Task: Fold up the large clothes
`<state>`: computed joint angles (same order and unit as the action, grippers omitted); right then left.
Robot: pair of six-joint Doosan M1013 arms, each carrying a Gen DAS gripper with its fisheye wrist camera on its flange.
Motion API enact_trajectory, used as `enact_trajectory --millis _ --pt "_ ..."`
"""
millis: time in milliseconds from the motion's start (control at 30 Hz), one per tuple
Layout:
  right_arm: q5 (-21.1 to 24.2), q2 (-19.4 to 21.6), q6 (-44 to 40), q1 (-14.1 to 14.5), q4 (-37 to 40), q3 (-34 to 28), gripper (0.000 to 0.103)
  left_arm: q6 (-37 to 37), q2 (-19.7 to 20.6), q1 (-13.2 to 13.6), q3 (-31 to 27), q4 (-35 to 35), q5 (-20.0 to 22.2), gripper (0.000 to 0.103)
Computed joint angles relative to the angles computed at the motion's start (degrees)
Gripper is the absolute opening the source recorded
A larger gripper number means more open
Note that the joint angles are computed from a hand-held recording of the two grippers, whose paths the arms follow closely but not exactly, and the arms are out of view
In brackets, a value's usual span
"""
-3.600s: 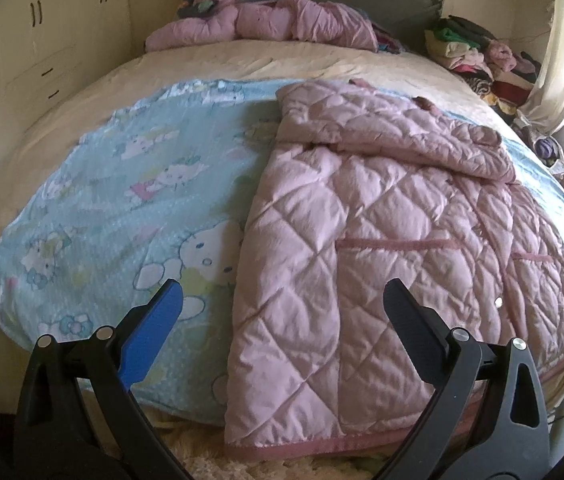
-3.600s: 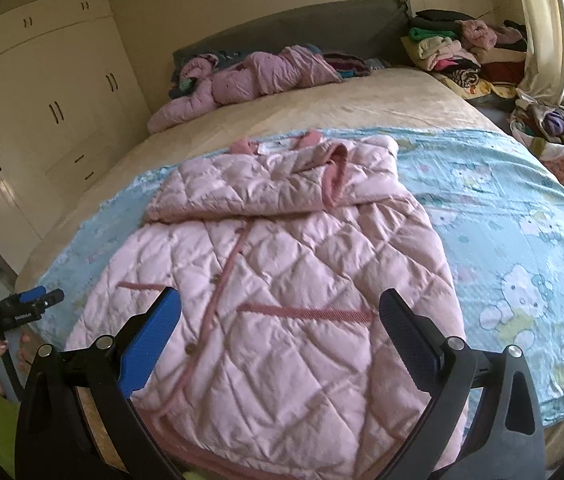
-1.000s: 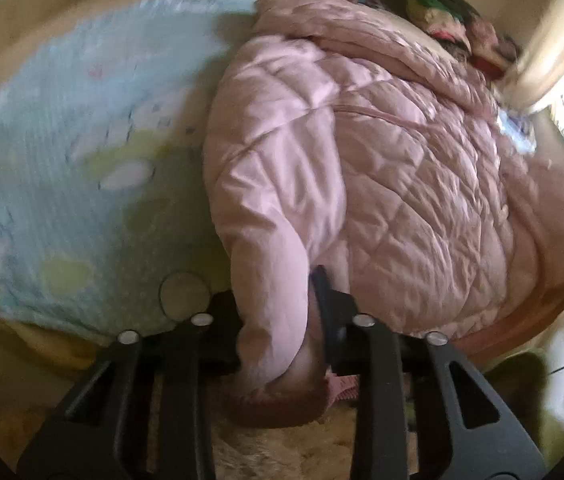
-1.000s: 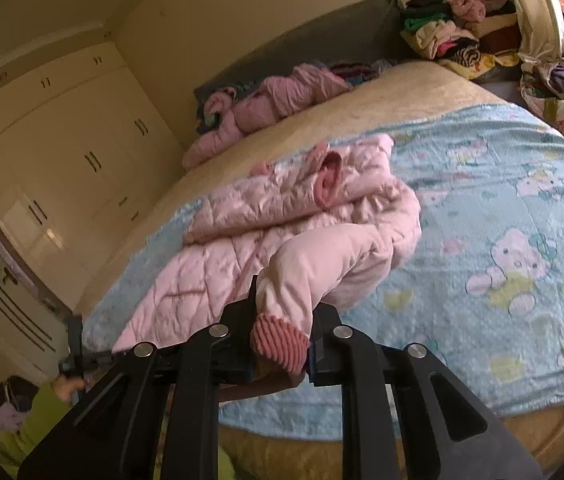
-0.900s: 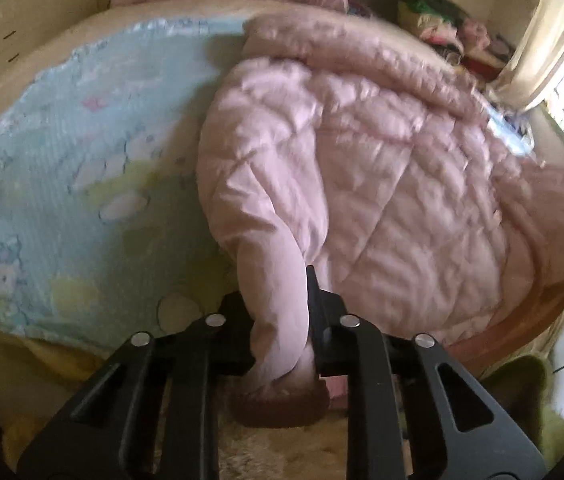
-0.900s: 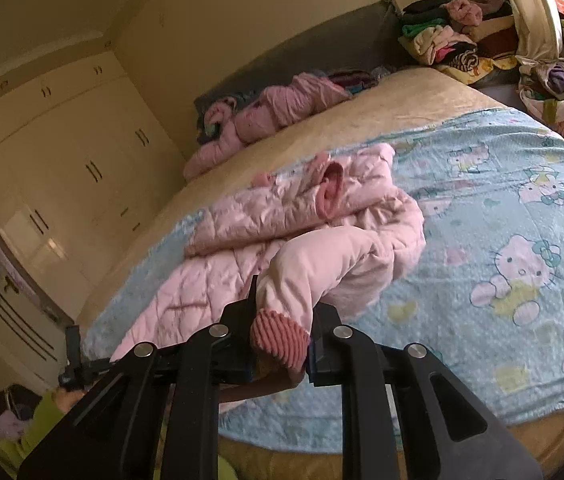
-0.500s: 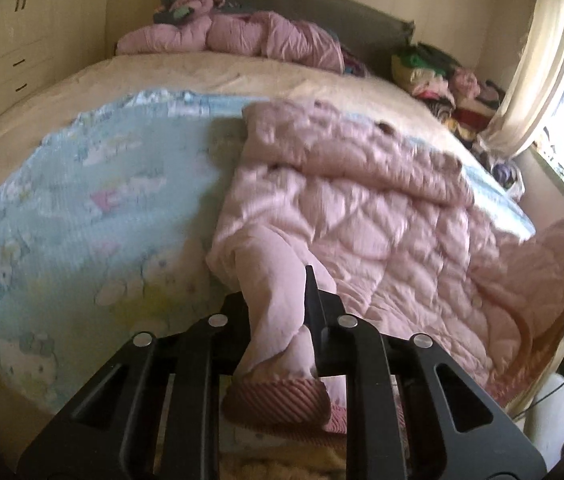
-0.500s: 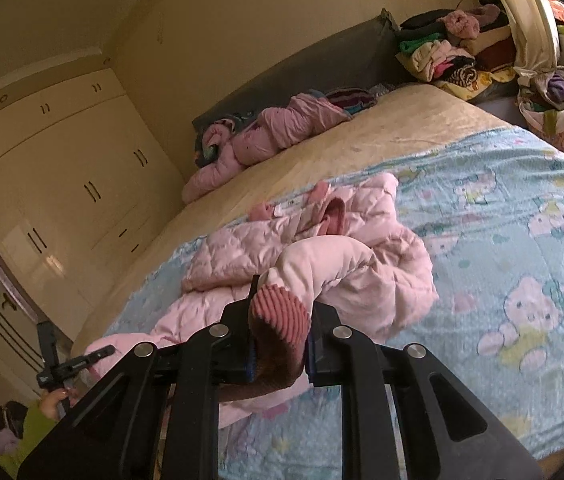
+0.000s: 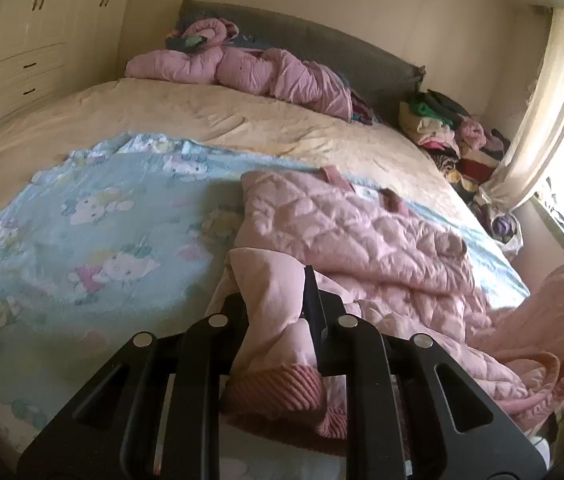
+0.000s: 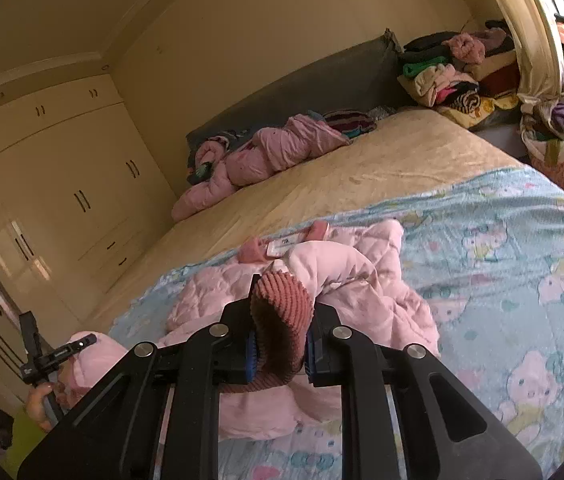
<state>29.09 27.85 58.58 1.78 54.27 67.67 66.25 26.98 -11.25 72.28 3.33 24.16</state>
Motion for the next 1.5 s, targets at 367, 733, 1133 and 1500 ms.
enact_trajectory --millis 367,733,1133,1500 --pt "-2.40 4.52 7.42 -0.38 -4.39 -7.46 0.016 -8.44 3.97 0.04 -7.51 8.43 -0.36 0.012" --pt "-3.80 10.49 19.99 -0.04 -14.72 -16.34 0.016 -25.13 9.22 -1.36 -15.07 26.07 1.68 0.013" --pt "4.01 20.27 41.03 1.22 -36.87 -32.74 0.016 -22.29 15.79 -0.65 -24.73 20.09 7.51 0.014" --pt "13.03 29.23 49.51 1.79 -43.45 -47.95 0.019 -16.65 18.62 0.01 -28.32 14.22 9.68 0.016"
